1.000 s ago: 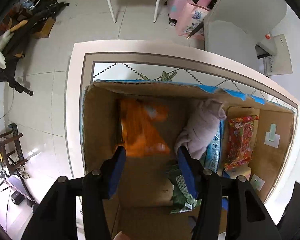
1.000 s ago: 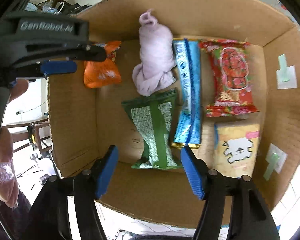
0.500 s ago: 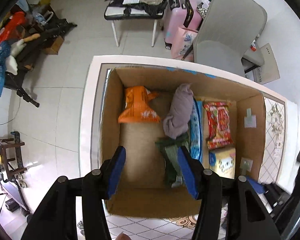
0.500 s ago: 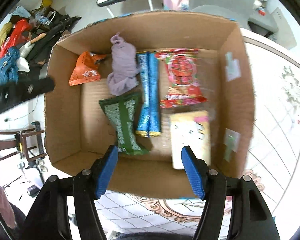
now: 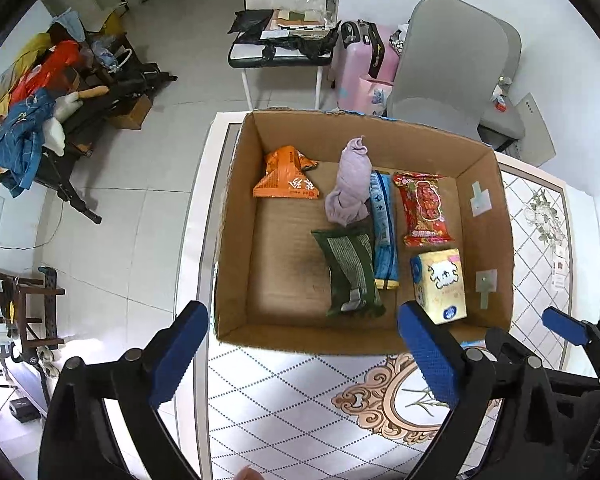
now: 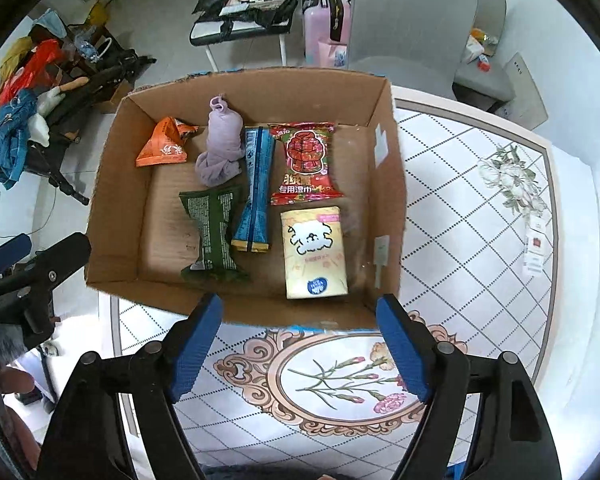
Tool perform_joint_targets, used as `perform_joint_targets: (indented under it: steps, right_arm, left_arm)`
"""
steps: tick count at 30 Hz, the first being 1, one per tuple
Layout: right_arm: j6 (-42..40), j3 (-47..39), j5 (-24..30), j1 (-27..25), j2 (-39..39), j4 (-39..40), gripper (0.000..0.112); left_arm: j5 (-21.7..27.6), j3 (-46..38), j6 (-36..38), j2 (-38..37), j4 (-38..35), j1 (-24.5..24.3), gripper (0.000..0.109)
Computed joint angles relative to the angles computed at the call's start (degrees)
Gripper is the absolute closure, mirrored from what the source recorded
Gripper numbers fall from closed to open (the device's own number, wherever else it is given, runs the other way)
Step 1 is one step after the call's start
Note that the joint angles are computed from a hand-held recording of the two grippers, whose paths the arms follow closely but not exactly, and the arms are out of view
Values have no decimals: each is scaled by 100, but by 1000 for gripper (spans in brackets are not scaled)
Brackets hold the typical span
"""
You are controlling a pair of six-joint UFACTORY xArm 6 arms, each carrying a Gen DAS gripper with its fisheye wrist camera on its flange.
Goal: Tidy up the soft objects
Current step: 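Move the right tool to the white cigarette pack and grasp it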
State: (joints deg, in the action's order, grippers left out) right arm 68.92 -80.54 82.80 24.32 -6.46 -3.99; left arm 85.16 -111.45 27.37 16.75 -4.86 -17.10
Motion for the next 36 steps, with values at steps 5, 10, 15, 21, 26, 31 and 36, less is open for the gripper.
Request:
perform_joint_targets:
  steps: [5,10,15,21,26,31,36]
  right_arm:
    - [143,18,126,265,-221,-287,15]
    - [221,230,78,337,-531,-338,14]
    - [350,900,-159,192,-1257,-291,14]
    - [517,2239,314,-624,-2897,-249,14]
    - [-267,3656,904,-2481,-4442,35,14]
    - [-2040,4868,882,-4815,-5261,460,14]
    - [-3318,5641,309,-6334,-5044,594,14]
  left_arm:
    - [-211,659,75,-629,-92,71,8]
    - [-357,1005,-43,-999,-161,49,6]
    - [-261,937,-410,-1002,-153,-153,6]
    - [-283,1145,-1006,-1048,-96,-676,6]
    - [-597,1632,-1724,-1093,240,-1440,6]
    - [-990,1985,-2503,-935,795,-2202,6]
    - [-996,2034,-3027,-617,1217,-2659,6]
